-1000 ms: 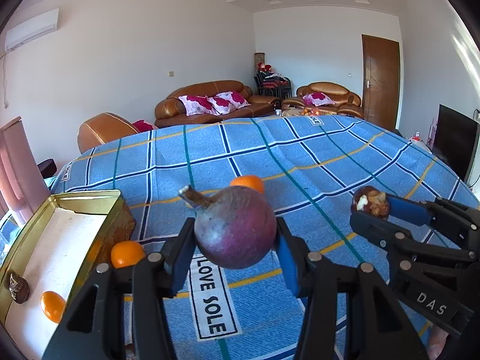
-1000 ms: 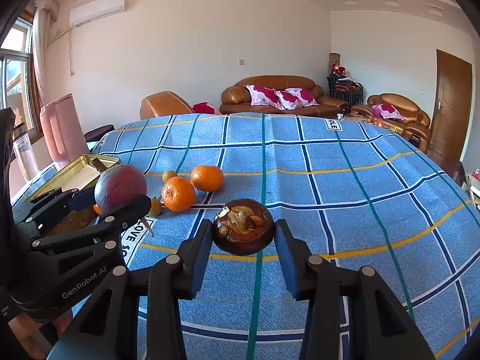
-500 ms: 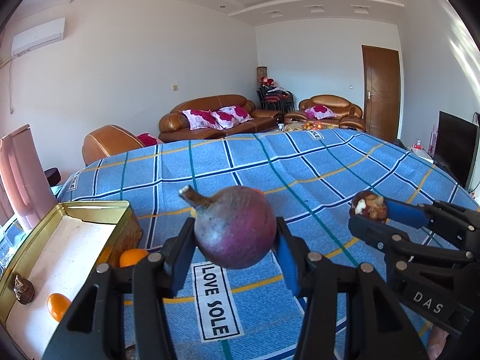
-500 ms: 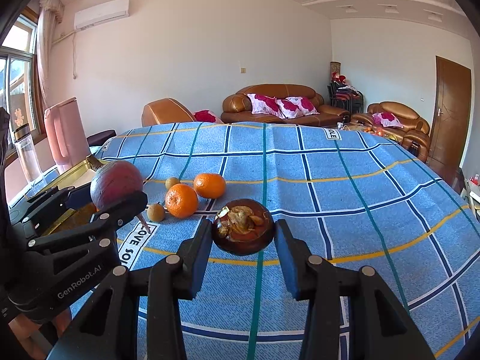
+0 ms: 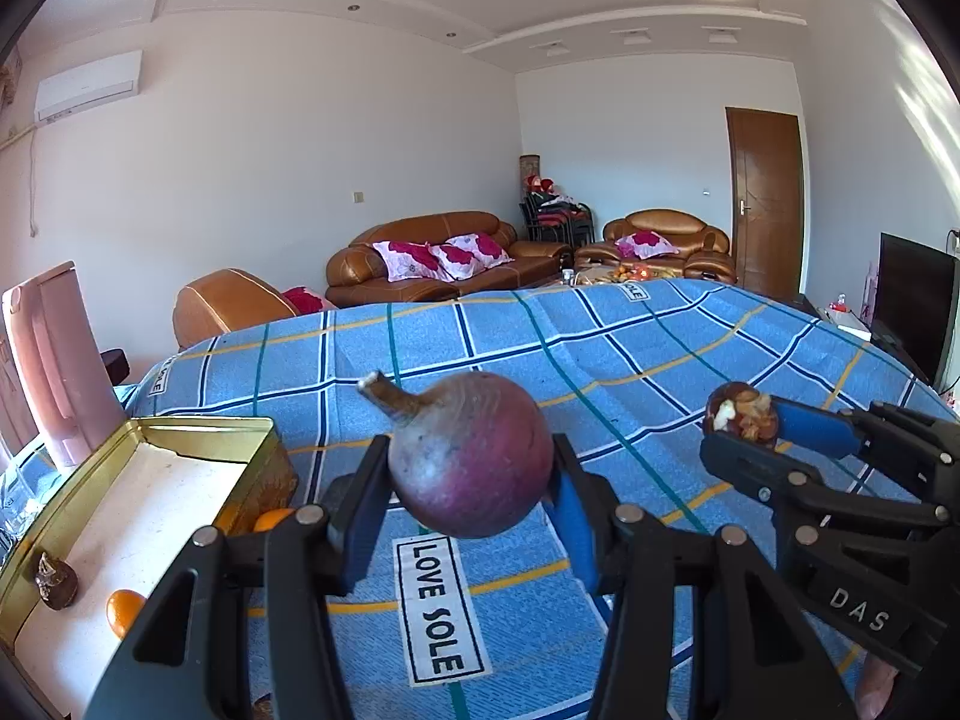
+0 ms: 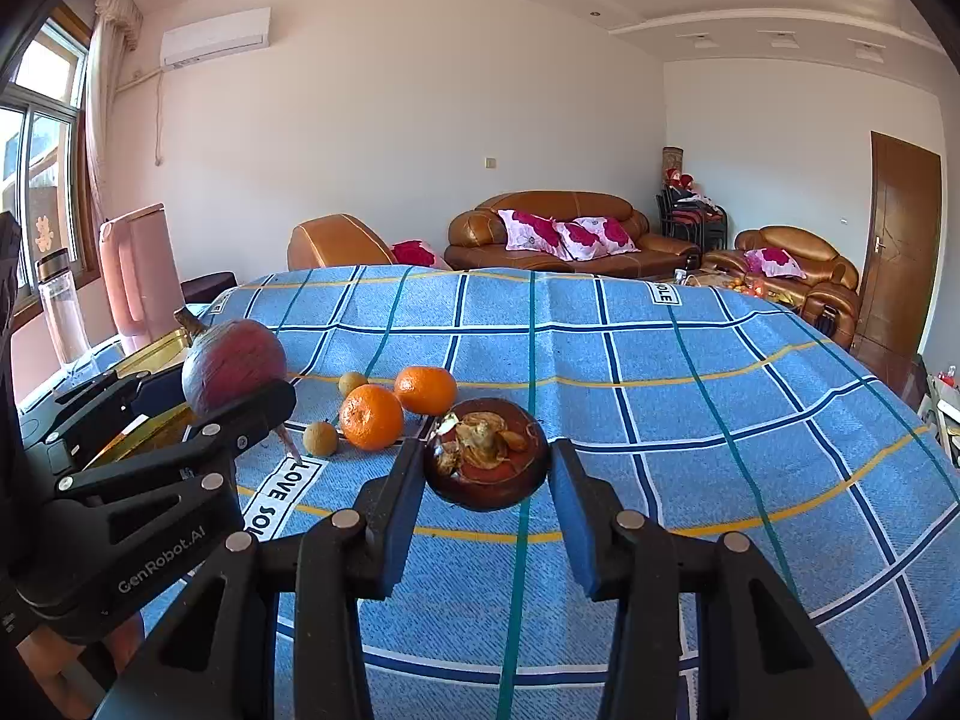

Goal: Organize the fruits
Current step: 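Hold the purple fruit in the left tool while the right tool holds the mangosteen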

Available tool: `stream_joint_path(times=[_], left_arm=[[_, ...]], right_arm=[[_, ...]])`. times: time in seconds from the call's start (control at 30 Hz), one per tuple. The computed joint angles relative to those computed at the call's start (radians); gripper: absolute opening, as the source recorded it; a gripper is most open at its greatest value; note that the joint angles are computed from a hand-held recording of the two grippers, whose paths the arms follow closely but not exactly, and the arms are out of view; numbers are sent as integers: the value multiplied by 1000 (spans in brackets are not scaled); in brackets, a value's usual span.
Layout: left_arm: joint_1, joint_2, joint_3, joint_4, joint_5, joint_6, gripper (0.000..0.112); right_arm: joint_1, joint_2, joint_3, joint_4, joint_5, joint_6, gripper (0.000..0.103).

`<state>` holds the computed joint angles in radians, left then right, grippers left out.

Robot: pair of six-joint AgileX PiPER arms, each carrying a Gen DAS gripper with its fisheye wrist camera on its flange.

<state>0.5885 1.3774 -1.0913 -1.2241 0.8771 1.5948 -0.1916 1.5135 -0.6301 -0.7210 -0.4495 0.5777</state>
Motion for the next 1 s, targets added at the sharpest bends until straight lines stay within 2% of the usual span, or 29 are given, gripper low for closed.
stream_joint_path(times=[1.0], left_arm=[[79,-61,77,-149,29,133,53]], right_arm=[[-18,-49,108,109,-164,-167,44]])
